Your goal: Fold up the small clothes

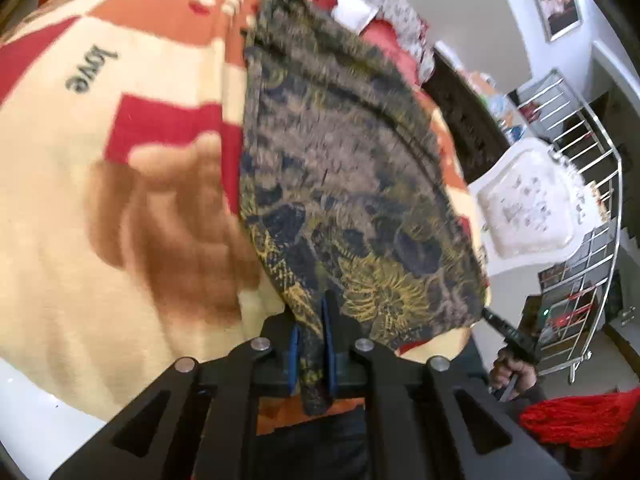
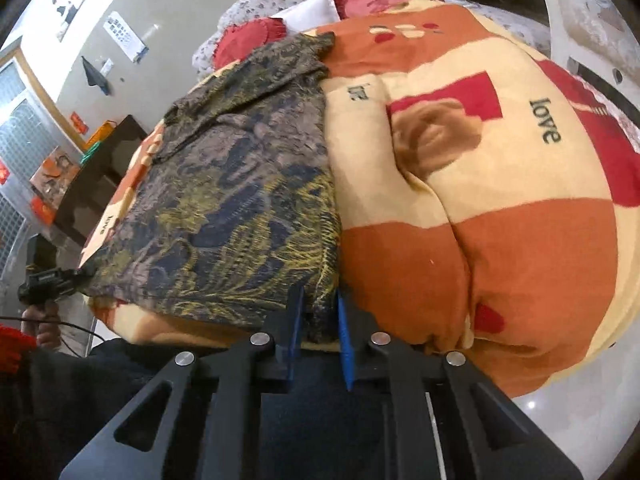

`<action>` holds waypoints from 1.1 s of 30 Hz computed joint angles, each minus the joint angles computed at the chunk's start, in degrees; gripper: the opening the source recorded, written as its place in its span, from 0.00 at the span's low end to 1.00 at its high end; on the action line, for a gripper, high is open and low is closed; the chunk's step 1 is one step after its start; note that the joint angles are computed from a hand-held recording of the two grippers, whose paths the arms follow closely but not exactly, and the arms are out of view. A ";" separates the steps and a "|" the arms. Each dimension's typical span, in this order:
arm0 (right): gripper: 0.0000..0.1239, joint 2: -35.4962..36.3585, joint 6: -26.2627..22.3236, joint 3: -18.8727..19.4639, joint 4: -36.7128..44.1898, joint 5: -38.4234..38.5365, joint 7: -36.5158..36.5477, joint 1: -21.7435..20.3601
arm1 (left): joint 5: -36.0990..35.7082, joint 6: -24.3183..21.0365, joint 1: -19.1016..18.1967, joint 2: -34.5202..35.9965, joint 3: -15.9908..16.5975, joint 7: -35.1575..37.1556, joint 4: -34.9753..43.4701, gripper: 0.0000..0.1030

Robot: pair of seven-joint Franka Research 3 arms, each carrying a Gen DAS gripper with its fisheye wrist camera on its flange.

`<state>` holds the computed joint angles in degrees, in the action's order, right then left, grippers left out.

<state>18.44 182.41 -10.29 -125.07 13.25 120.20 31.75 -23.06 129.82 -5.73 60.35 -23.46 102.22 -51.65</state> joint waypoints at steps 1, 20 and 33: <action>0.19 0.25 0.00 1.12 0.34 0.50 -0.20 -1.09 | 0.78 -0.55 -0.70 0.48 0.58 -0.56 0.90 0.10; 0.10 -11.95 10.85 -27.19 -5.80 0.81 -13.00 28.39 | -13.55 12.44 13.07 -16.71 -10.49 18.20 -22.91 0.03; 0.10 -23.90 18.98 -23.99 -8.72 -0.48 -24.92 28.19 | -34.56 6.80 19.61 -25.10 -13.60 39.18 -24.85 0.04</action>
